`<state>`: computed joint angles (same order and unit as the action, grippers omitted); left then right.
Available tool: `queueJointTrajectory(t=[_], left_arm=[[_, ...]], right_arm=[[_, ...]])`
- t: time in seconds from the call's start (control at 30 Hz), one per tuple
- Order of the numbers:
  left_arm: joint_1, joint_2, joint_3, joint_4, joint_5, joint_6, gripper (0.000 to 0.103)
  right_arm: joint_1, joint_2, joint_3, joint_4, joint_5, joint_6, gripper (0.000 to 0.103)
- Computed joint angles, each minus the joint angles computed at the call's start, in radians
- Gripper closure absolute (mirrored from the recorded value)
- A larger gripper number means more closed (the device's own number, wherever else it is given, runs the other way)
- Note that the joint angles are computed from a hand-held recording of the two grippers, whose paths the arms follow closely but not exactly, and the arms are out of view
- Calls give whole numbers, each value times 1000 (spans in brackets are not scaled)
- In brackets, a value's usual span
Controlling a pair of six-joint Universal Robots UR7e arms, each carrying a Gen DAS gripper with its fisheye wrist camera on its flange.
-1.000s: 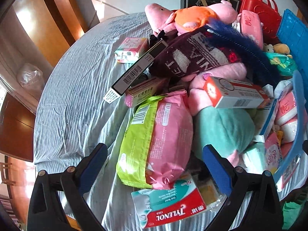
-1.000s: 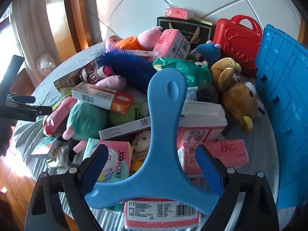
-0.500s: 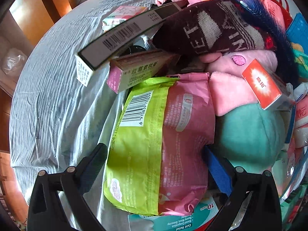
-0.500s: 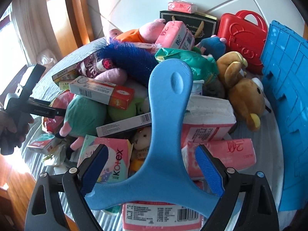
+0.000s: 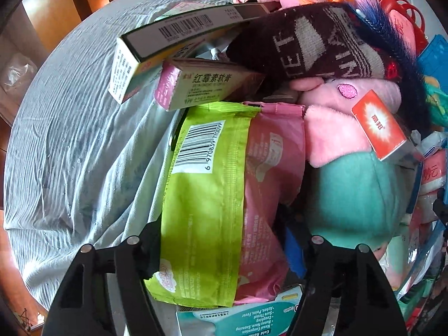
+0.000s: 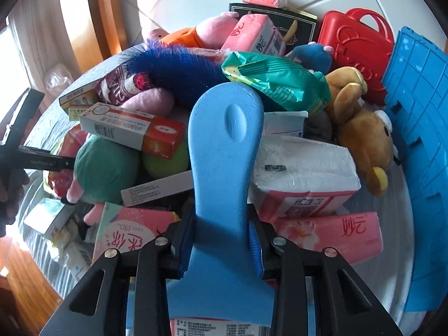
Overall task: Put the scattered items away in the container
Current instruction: 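Grasp the light blue plastic hanger with the right tool while the left tool grasps the green-pink snack packet, then lift the blue hanger and the green-pink packet and carry both over the blue crate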
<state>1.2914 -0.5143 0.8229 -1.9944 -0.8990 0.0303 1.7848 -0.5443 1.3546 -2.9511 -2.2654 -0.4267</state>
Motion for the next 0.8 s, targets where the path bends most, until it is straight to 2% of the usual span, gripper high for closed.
queueJointTrajectory(t=[0.23, 0.53, 0.8], left_arm=[[-15, -43, 66, -39, 6, -11, 44], [-41, -141, 195, -157, 4, 1, 45], [-70, -196, 220, -167, -5, -2, 45]], right_arm=[[12, -20, 16, -37, 32, -8, 70], [33, -55, 22, -52, 54, -14, 70], [55, -91, 33, -46, 53, -7, 70]])
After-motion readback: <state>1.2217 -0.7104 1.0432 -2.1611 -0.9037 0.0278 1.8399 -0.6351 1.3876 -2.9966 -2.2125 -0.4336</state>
